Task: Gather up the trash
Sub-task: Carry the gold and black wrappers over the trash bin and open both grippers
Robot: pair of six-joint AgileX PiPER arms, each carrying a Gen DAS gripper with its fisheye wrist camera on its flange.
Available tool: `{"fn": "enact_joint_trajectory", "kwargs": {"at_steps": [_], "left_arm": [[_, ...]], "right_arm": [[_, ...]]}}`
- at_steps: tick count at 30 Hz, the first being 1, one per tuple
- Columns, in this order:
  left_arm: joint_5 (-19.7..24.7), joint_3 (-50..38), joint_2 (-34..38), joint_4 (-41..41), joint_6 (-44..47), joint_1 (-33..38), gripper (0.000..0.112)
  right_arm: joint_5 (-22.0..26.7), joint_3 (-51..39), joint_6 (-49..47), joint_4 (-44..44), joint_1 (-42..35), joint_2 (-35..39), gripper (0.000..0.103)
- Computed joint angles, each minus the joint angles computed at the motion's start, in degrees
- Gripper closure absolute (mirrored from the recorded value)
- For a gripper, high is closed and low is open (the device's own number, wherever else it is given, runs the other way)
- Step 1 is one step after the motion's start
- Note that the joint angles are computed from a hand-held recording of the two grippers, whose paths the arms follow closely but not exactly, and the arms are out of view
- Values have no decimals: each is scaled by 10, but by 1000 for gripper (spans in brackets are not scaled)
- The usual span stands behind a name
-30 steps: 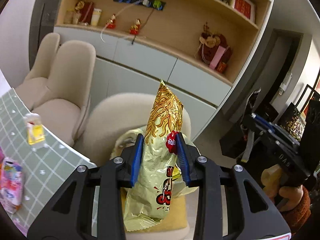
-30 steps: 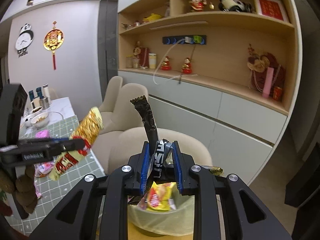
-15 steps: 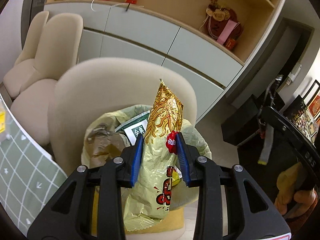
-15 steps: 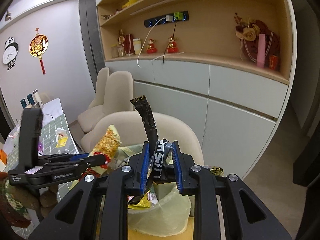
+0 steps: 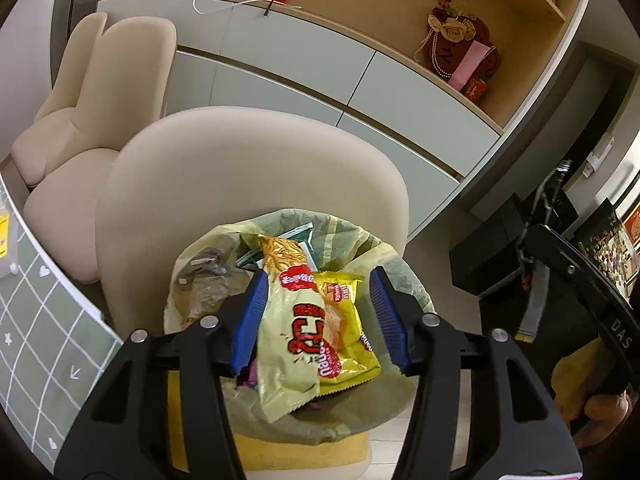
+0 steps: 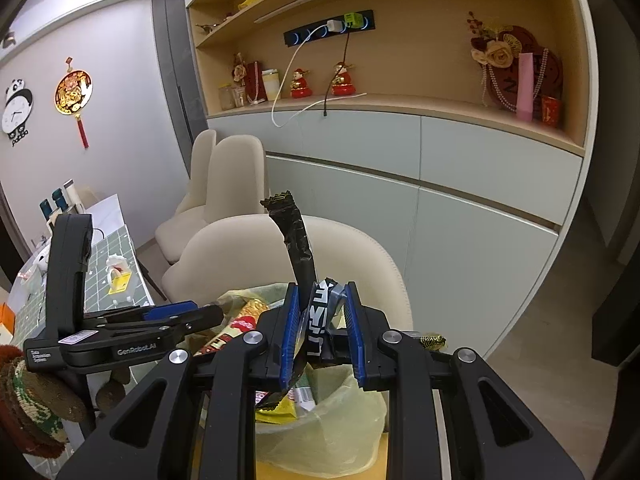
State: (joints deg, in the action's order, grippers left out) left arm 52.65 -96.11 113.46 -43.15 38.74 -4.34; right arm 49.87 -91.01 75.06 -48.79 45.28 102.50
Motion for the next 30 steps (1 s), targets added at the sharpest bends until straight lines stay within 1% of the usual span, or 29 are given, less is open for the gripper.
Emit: {"fn": "enact_joint_trajectory", "kwargs": {"at_steps": [2, 8, 12, 16, 18, 21, 23, 26, 27, 28, 30], "left_arm": [[5, 8, -12, -4, 3, 10, 62], [17, 77, -82, -28, 63, 69, 62], [39, 108, -115, -31, 85, 116, 61], [57, 125, -132, -33, 100, 158, 60], [59, 127, -130, -28, 101, 166, 60], [64, 123, -120, -24, 103, 158, 60], [65, 125, -115, -29, 115, 146, 60], [60, 116, -91, -22, 113, 102, 60], [55, 112, -84, -16, 108, 88, 63], [47, 107, -75, -8, 104, 72, 72], [23, 83, -51, 38, 74, 28, 84]], "right_arm": [[-2, -17, -11, 8, 1, 13, 81], [-14, -76, -53, 46, -1, 68, 81], [-10, -131, -92, 80, -1, 117, 81], [-4, -173, -116, 104, 0, 153, 81], [-4, -182, -120, 110, -1, 161, 81], [9, -189, -117, 93, 1, 162, 81], [9, -165, -101, 79, -1, 145, 81], [8, -108, -61, 59, -9, 106, 81], [6, -93, -52, 55, -11, 97, 81], [6, -78, -42, 50, -13, 87, 81], [3, -42, -23, 42, -18, 65, 81]]}}
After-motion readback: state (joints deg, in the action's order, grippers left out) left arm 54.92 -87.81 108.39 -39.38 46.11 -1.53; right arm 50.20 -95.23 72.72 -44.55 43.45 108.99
